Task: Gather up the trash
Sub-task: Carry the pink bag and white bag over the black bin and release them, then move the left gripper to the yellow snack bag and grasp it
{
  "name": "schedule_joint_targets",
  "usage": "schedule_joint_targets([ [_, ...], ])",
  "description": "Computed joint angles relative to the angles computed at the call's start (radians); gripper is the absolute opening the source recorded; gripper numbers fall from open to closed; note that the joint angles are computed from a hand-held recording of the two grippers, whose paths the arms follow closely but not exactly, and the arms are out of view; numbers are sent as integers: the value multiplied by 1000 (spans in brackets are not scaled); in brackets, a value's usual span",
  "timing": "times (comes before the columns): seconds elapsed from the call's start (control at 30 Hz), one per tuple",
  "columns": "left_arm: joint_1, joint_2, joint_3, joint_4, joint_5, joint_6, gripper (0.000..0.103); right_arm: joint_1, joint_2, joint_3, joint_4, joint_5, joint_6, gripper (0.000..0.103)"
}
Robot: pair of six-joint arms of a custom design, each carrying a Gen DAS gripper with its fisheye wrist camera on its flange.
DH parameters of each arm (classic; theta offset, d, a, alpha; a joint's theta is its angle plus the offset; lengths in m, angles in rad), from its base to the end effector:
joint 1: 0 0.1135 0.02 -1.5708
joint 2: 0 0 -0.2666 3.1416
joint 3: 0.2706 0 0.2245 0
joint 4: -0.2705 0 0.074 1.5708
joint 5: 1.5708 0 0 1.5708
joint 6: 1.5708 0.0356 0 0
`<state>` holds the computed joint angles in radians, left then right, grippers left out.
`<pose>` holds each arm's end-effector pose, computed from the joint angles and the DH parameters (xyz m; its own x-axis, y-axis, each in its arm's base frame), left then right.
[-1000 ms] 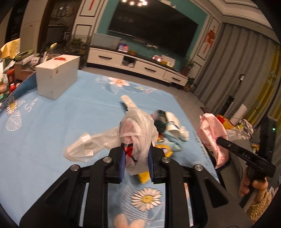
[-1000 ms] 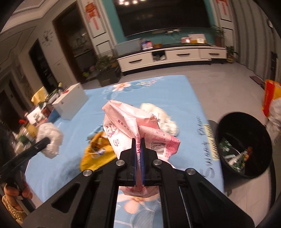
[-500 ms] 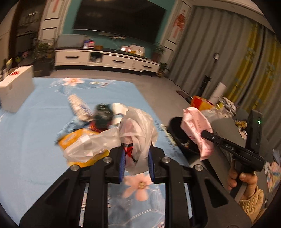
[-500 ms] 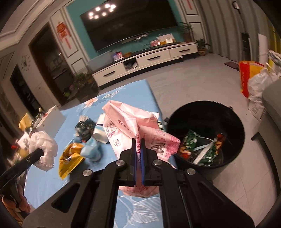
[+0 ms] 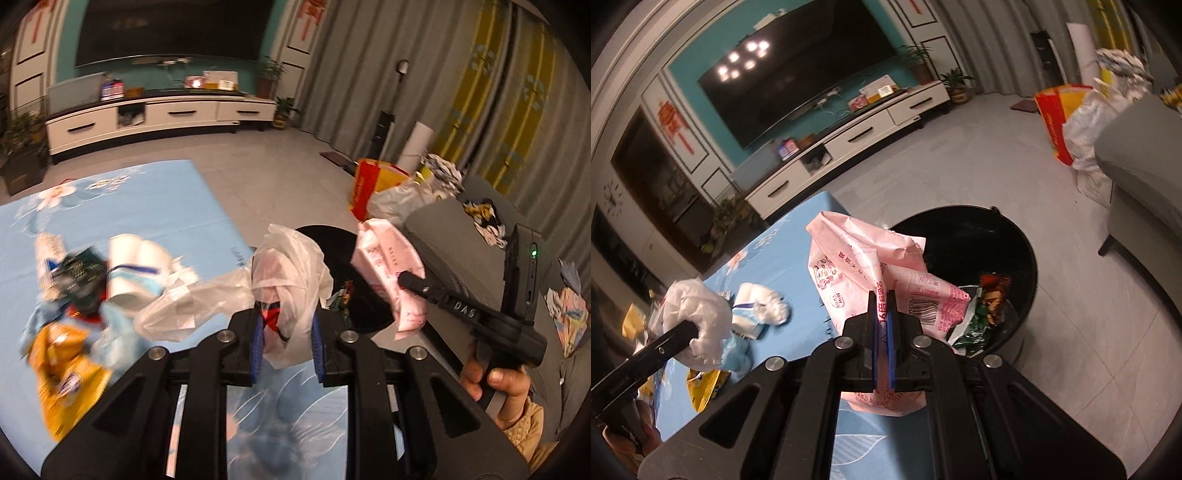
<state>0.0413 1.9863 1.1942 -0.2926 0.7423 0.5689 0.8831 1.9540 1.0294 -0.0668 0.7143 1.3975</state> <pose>0.3698 -0.0088 0.1570 -0.5906 0.3729 -0.7156 0.7161 0.6510 -0.2518 0.2422 0.2580 0.1398 -0.4424 0.6340 -0.6344 0.4618 0.7674 0.4449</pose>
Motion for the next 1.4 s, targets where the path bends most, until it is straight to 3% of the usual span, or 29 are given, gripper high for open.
schedule_joint_targets([
  [0.47,-244,185,141,72,-123,-114,24,-115,-16,-121,154,-43,-38,5],
  [0.53,-261,212,171,68,-137,-127,27,-129,-8,-121,155,-52,-40,5],
  [0.6,-272,238,201,59,-146,-131,36,-149,5,-122,161,-64,-37,7],
  [0.73,-288,251,210,68,-158,-153,52,-169,19,-138,187,-93,-7,38],
  [1.0,-225,210,138,79,-125,-115,70,-122,2,-148,156,-86,55,42],
  [1.4,30,48,-94,40,-35,71,79,-9,69,47,-1,-135,38,47],
])
